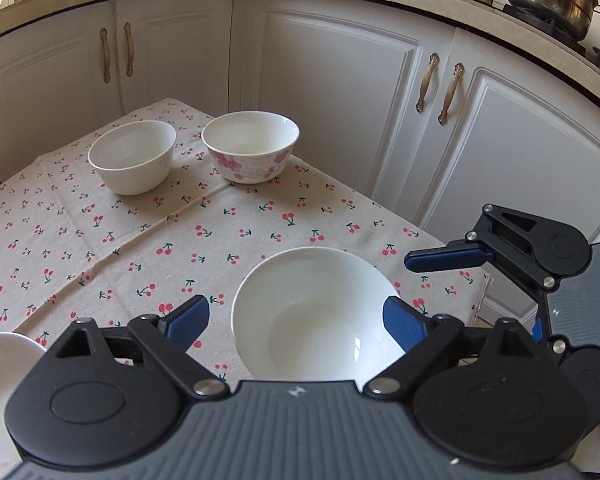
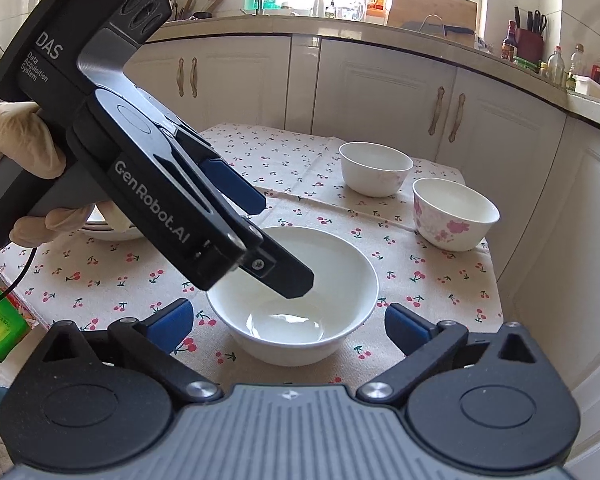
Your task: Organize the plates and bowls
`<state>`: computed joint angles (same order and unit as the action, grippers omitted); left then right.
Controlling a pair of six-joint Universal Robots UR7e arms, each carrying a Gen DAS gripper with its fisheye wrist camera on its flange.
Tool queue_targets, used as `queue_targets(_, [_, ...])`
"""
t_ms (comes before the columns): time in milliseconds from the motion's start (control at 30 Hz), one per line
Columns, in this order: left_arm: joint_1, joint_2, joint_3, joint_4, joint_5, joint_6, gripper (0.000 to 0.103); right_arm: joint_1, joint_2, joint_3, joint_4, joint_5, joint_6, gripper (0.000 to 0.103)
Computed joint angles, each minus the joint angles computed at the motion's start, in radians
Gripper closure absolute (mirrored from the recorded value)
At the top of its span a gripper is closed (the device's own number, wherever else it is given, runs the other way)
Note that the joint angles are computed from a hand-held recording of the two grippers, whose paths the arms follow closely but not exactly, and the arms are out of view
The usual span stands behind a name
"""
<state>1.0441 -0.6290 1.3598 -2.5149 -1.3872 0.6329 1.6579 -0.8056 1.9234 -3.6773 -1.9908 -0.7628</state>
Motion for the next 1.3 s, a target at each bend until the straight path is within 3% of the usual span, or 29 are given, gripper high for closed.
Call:
queue_targets(467, [0.003,-0.096,0.105,-0.106,-0.06,0.052,0.007,0.09,0.026,0.016,-0.168,-0.117,-0.07,0.0])
queue_targets(667, [-0.004,-0.093,0.094,-0.113,-0.068,0.061,0.007,0.092,0.017,0.013,-0.203,-0.116,-0.085,0.0])
queue_targets(933, [-0.017,-0.027,-0.006,-0.047,-0.04,0.032,0.007,0.045,-0.019,-0.003,-0.168,-0.089,-0.092,0.0])
queue_targets(1300, [-0.033,0.146,-0.271,0.075,0.018,-0.009,0.007,-0.055,-0.054,-0.092,-0.037,-0.016,-0.091,0.0])
